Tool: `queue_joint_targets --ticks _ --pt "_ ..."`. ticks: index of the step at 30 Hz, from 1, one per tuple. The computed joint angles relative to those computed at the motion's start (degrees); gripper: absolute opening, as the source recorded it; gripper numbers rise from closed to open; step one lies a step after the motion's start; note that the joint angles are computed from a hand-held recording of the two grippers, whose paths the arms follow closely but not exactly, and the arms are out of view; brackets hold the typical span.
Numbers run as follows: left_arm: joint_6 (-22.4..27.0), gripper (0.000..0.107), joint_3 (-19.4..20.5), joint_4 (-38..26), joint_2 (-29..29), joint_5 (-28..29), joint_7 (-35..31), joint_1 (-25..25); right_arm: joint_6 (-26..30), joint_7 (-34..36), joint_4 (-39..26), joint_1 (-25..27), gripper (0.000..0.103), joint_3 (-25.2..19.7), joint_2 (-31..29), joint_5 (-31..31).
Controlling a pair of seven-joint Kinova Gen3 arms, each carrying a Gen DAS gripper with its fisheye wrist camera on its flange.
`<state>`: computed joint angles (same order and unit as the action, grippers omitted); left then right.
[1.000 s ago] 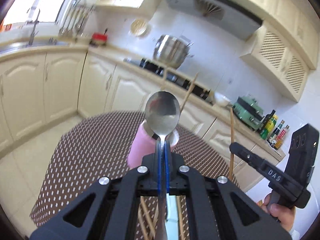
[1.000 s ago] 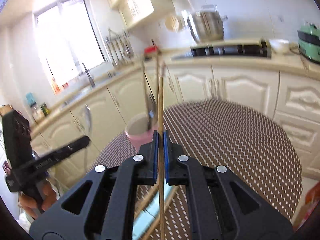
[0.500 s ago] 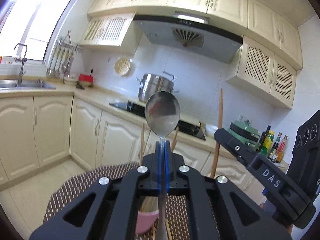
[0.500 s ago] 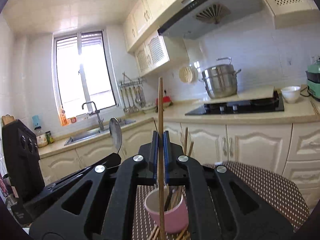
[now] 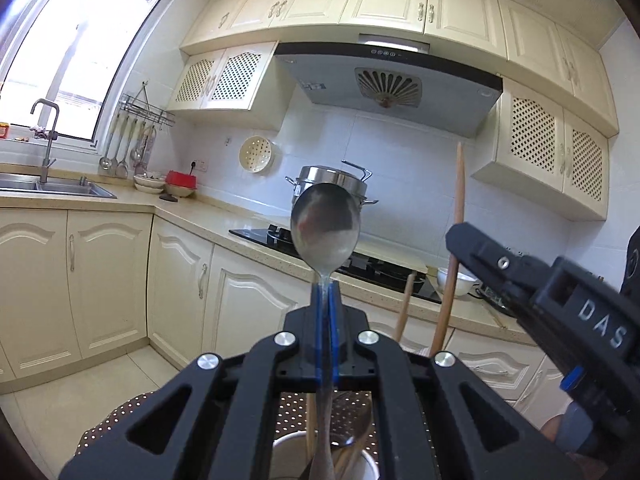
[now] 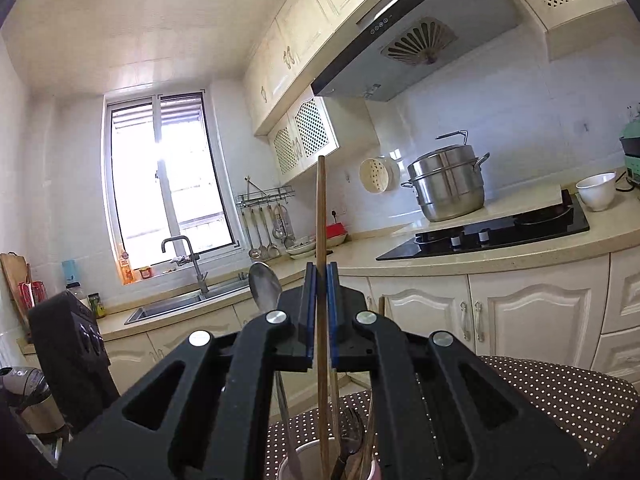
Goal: Organize utensils
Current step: 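Carry the spoon and the chopstick over the pink cup with both tools, then open both tools to drop the spoon and chopstick into the pink cup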
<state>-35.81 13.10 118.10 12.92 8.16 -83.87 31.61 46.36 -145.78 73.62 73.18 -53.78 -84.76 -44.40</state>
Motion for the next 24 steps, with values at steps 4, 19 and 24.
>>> queue_joint_targets --ticks 4,19,24 --pt "0.69 0.003 -0.48 -0.65 1.71 0.76 -1.02 0.14 -0.52 0.25 0.74 0.24 0.005 -1.11 -0.2 -0.83" --pt "6.11 0.004 -1.35 3.67 -1.51 2.87 -4.91 0.43 5.68 1.49 -0.78 -1.29 0.005 -1.11 -0.71 -2.5" --pt "8.85 0.005 -1.66 4.89 -3.52 6.45 -7.4 0.99 8.75 1.99 -2.22 -1.45 0.006 -0.28 -0.92 -2.73"
